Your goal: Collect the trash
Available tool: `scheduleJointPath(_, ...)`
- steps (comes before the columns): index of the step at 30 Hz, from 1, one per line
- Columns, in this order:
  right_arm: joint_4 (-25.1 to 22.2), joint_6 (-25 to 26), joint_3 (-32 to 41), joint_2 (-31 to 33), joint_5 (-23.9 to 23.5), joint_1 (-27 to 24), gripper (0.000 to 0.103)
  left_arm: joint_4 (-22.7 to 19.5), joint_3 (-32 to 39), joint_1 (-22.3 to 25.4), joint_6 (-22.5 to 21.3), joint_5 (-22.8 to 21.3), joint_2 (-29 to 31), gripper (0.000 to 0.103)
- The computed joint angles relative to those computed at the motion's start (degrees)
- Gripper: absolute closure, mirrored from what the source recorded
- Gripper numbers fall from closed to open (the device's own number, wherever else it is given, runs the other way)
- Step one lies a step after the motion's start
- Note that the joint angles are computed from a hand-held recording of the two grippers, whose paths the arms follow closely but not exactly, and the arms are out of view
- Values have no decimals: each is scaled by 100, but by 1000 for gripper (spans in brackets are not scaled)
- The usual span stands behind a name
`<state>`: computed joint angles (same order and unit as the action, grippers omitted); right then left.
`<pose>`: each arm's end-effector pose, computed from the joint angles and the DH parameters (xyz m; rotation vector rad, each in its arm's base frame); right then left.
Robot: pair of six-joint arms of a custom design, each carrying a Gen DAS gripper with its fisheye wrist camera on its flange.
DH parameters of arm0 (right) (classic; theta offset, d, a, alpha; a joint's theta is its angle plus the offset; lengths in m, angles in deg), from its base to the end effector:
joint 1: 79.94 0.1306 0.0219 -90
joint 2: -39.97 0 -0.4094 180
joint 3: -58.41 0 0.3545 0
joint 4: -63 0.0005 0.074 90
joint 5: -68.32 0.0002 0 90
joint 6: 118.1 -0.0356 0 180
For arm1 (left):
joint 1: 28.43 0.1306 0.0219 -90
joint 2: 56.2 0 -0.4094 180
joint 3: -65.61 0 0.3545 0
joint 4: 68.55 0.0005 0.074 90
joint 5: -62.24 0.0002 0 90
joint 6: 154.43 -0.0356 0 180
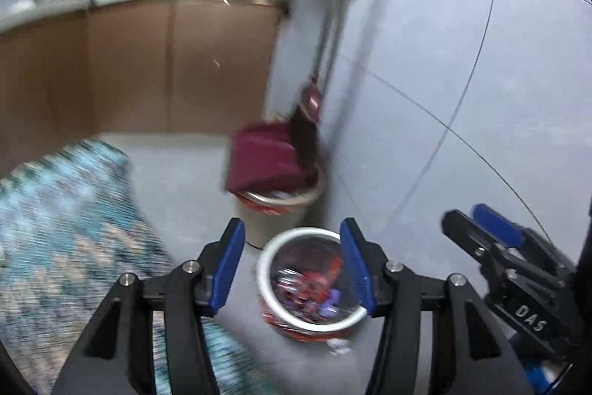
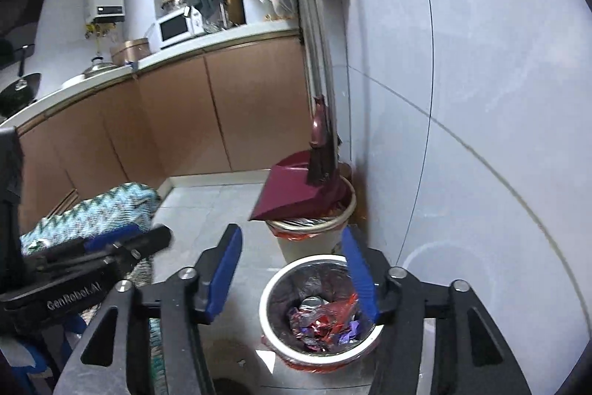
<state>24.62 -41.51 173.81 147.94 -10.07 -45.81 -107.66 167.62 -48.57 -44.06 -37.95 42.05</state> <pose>0.4952 0.3264 0.5097 -0.2597 2.0956 0.2851 0.4932 -0.1747 0.4958 -0.1049 2.1816 -0.2078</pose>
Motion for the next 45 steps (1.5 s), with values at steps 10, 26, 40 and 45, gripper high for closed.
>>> scheduleJointPath(10,-61,60,-315,-634,251,696,18,-307,-1109,-378,-222,-1868,-1705,38)
scheduleJointPath(26,-121,368,-289,-935,522,1556,0,-1157,-1839,-944,244,-3851,-3517,30)
scheduleJointPath(40,75,550,-456,-1043,875,1942,0,-1524,-1943,-1434,614,-4636,-3784,30)
scheduleJointPath(45,135,575,-532,-1085,929,1982,0,-1561,-1947,-1472,658,-4680,-3791,30)
